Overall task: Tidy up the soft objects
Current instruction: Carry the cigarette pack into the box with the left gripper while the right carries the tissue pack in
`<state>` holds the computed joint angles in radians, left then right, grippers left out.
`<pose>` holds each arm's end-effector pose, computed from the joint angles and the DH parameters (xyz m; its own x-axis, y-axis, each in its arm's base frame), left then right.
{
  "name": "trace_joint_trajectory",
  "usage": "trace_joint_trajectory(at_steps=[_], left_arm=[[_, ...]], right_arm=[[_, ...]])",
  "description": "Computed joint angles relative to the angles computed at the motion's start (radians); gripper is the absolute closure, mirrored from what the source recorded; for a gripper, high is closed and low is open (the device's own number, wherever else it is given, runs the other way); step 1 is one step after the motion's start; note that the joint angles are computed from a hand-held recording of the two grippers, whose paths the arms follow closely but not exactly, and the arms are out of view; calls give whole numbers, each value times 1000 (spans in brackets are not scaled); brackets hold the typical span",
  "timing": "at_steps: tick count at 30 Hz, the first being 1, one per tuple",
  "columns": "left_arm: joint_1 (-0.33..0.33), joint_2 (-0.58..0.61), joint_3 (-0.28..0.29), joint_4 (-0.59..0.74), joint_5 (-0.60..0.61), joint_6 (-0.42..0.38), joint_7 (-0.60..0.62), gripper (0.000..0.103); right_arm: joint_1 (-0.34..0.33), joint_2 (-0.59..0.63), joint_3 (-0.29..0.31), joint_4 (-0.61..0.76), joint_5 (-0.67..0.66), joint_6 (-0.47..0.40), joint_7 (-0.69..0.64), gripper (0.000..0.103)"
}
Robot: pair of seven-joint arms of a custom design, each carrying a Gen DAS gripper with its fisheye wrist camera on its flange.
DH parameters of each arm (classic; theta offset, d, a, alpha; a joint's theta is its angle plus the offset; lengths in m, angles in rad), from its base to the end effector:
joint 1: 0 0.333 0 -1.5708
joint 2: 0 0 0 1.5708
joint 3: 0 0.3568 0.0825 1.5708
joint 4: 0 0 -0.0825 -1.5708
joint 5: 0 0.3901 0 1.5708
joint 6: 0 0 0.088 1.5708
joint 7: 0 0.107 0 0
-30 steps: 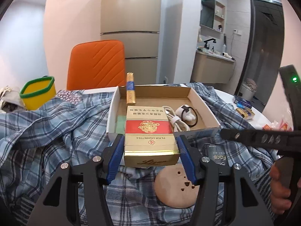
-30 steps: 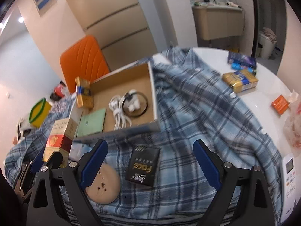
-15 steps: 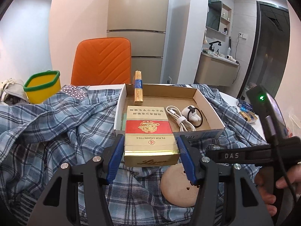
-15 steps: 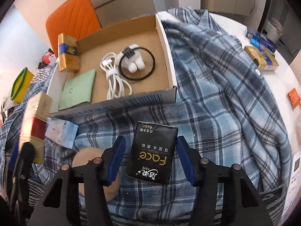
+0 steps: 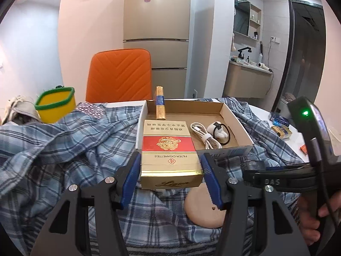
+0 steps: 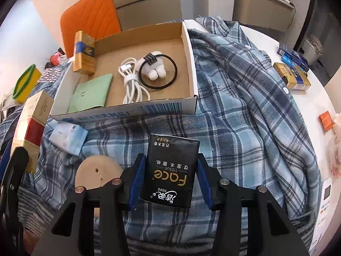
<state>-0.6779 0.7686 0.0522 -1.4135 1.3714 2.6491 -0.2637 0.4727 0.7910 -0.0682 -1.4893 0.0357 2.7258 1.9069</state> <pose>0.6172 -0.4914 0.3018 0.0259 -0.9980 0.0572 -0.5643 -0.0619 -0.8233 0.7188 0.3206 0.2761 0.0963 -0.9878 -0.1225 -0.9089 -0.0371 -0.4154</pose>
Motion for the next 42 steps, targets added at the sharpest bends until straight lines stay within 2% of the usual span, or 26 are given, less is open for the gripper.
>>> trace_joint_trajectory(at_steps=[9,13,18,25,29,31,36,39,42], left_arm=[[-16,-45,-3,-26,62,-65,-20,47],[-17,-44,-9,1,88,-109,-11,47],[-15,-50,-8,37,123,-126,-11,47],[-11,-51,-6,104,182,-145,7,47],[24,-10,-17,187,115,-81,89,47],[16,16,1,233,85,-92,126,47],[26,101,21,371,-41,-79,240,47],[49,159,12,449,-138,-58,330,47],[60,209,13,506,-214,-48,406,47]], right_arm=[[6,-78,-1,-94,5,104,-35,53],[28,-99,-24,-99,-11,155,-42,53],[59,-106,-65,-61,-37,195,-41,53],[56,-88,-76,21,-49,197,-65,53],[38,-73,-55,86,-41,186,-90,53],[22,-57,-38,128,-25,169,-99,53],[16,5,-47,246,-22,108,-88,53],[-5,50,-25,320,-20,58,-105,53],[4,98,-46,383,-40,7,-93,53]])
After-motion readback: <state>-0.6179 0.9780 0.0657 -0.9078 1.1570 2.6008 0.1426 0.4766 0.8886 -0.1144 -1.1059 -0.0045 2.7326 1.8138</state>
